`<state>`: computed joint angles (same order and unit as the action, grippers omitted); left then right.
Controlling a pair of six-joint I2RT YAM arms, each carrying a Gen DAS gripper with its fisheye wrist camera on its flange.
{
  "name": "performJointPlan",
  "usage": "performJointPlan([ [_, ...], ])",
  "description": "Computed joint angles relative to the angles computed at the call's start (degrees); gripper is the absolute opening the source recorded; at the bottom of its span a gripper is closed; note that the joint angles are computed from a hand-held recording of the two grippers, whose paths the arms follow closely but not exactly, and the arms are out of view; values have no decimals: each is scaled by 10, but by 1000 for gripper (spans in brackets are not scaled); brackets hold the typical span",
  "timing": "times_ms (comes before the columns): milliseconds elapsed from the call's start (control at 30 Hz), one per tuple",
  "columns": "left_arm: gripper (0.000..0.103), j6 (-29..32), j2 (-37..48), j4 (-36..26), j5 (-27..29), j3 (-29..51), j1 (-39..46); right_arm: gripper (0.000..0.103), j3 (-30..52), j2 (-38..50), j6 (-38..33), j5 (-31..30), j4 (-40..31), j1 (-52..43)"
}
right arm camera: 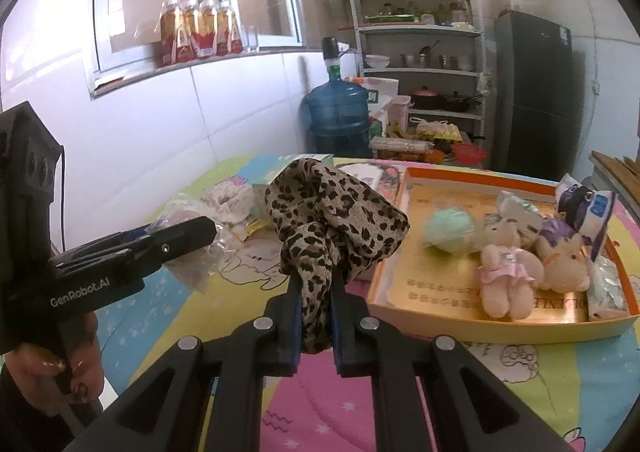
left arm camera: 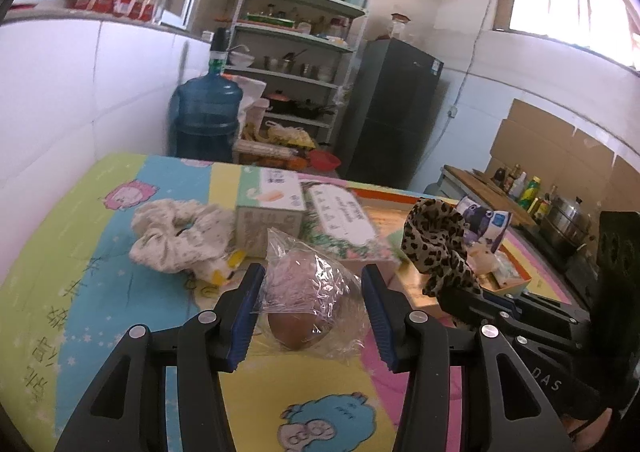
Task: Organize soft objects
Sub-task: 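Lift the clear bag and leopard-print cloth and carry both over the tray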
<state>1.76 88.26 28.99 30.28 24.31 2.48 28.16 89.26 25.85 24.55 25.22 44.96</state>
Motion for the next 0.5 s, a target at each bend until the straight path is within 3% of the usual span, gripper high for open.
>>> performJointPlan([
  [500, 51, -47, -13, 6, -80, 24, -144, 12, -95, -114, -9, -30, 23, -94],
])
